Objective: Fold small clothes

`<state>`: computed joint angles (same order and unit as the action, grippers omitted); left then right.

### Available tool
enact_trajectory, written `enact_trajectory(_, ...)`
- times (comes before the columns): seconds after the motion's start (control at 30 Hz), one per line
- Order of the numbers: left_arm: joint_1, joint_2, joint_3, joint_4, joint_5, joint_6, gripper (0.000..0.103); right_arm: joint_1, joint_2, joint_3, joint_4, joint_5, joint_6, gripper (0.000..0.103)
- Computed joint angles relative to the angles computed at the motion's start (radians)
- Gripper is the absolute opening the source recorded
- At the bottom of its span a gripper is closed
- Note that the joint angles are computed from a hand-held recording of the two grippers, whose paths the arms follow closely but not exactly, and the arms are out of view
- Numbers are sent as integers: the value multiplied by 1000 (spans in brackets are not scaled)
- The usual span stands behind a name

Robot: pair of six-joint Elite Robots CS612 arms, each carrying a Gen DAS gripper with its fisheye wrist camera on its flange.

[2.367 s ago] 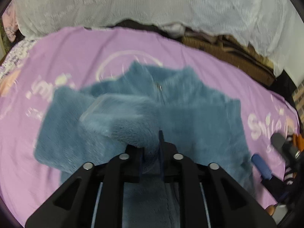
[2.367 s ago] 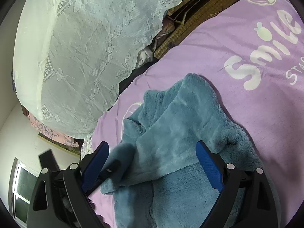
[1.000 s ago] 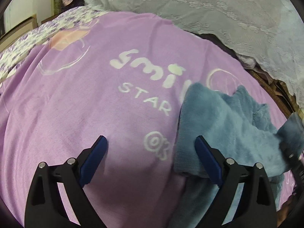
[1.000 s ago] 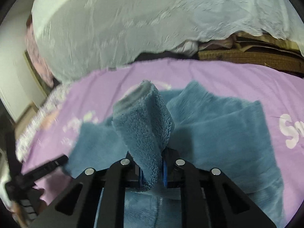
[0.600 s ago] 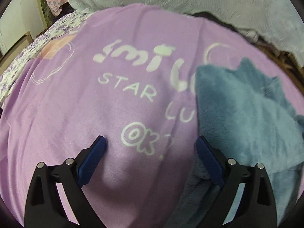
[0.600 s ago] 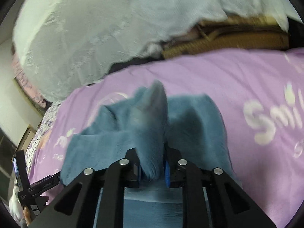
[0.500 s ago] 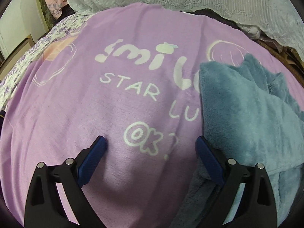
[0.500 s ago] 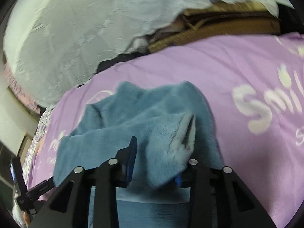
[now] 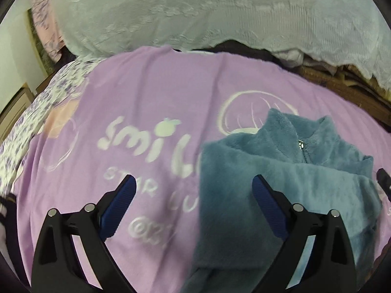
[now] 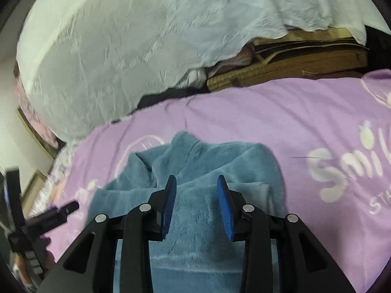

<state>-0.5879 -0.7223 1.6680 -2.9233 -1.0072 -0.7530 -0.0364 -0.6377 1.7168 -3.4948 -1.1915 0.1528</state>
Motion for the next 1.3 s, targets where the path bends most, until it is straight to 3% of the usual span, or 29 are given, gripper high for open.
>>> enact_trajectory(0.13,17,52,-90,138,-32,2,93,11,31,-61,164,-42,-17,33)
enact_trajectory(0.2,23,82,-124,190,-41,-1,97,-1,48,-73,165,3,-9,33)
enact_trajectory(0.27,21,92,-120,168,-28,-9,99,-12,42,-68,169,39,14,33)
enact_trajectory(0.37,19,77,-88,125,-28,-10,99,-6,30,-41,106,-2,8,33)
enact_trajectory(0.53,6,27,18,-36,-23,-1,99,8,-11,51,-15,-45,-124,41)
enact_trajectory(0.67,-5,37,45,-20,-18,37,99,11,-10,69,74,-53,-212,47)
enact_trajectory(0.87,-18,16,88,-80,4,23,99,3,-22,105,9,-51,-206,47)
enact_trajectory(0.97,-27,-9,136,-127,25,1,99,-5,-33,141,-51,-55,-207,54)
enact_trajectory(1.07,-19,-18,160,-116,-18,-32,99,-11,-36,146,-23,-36,-222,57)
enact_trajectory(1.17,-9,5,134,-61,-62,-30,99,3,-26,121,71,-77,-250,59)
enact_trajectory(1.3,-31,-15,147,-51,10,-43,98,3,-42,151,-28,-78,-225,59)
